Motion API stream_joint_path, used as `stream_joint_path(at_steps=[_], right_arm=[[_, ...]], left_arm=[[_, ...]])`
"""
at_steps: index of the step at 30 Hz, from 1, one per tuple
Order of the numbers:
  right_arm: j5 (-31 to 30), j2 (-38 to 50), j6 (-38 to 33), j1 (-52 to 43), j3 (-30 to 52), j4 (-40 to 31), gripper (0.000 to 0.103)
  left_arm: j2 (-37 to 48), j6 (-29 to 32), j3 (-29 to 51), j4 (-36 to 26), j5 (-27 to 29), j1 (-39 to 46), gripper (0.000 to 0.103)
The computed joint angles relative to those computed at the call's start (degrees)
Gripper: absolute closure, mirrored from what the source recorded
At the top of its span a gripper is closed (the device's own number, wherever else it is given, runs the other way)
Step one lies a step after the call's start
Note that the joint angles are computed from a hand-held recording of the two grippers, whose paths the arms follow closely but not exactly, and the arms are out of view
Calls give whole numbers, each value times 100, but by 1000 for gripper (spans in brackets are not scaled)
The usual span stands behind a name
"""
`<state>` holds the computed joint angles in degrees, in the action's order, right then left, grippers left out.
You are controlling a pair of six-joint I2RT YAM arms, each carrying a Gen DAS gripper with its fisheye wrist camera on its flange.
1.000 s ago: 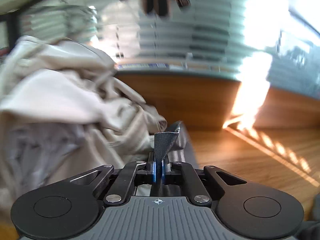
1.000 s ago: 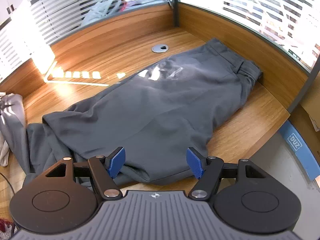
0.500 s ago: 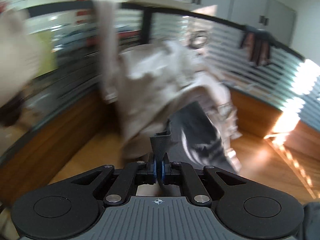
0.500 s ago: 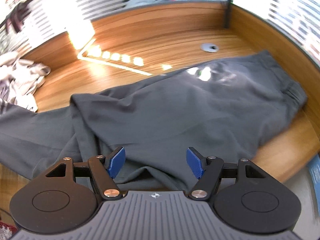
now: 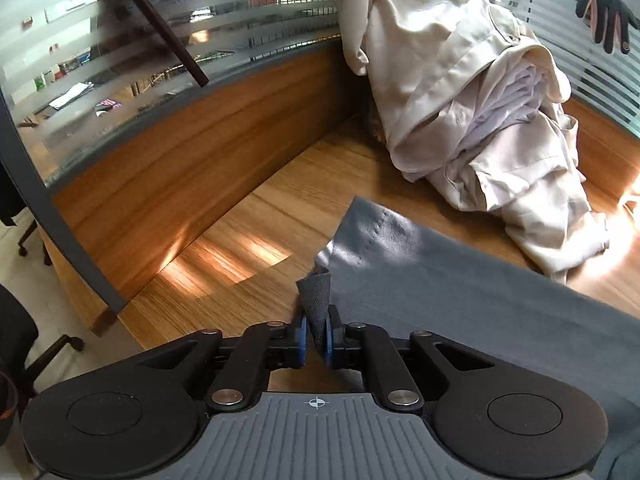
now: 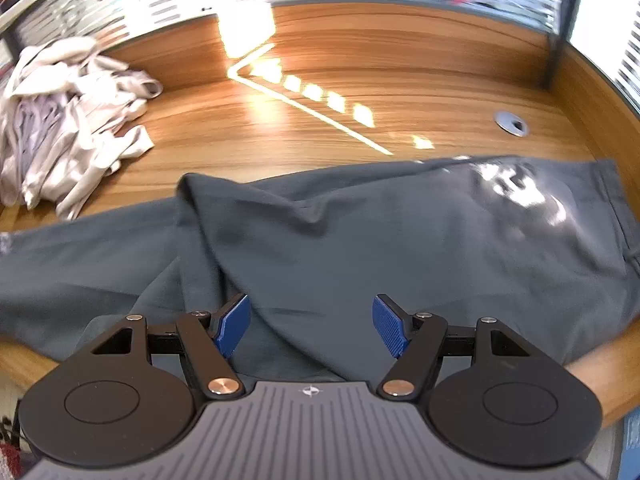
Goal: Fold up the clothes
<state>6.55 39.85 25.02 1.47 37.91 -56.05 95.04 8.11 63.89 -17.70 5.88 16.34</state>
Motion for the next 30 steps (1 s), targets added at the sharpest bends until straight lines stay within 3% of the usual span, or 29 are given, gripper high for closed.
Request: stream_joint_path(at_steps=[3,7,11,15,23,27,29,30], right_arm=[[-471,217,-482,-35,121,69,31],[-1349,661,-1577,-161,251,163,44],[-2335,1531,-3120,-482,474,89,52],[-2759,2406,-4325,-587,667,-131,54],[-3062,3346,-5427,-752,650,-336,70],[-3259,3624,-5696,-729,705,-461,73],[-3368,3824,-5844,-738,791,-587,77],[-3418,3927,-5885,-751,857,-637,84]], left_arm=[[-432,11,-401,310,113,76,42],[-1242,-54,-1024,625,204,60,17],[-2273,-287,-1642,398,-170,-356,17],[-3404,-705,-2174,-91,-738,-1065,16],[-5081,-2231,-2899,-1243,-2454,-3822,16],[-5297,-3005,-3035,-1602,-3448,-5456,16],[-5252,-3365,-3039,-1747,-3813,-6172,16],[-5210,-3522,-3029,-1802,-3954,-6479,16]])
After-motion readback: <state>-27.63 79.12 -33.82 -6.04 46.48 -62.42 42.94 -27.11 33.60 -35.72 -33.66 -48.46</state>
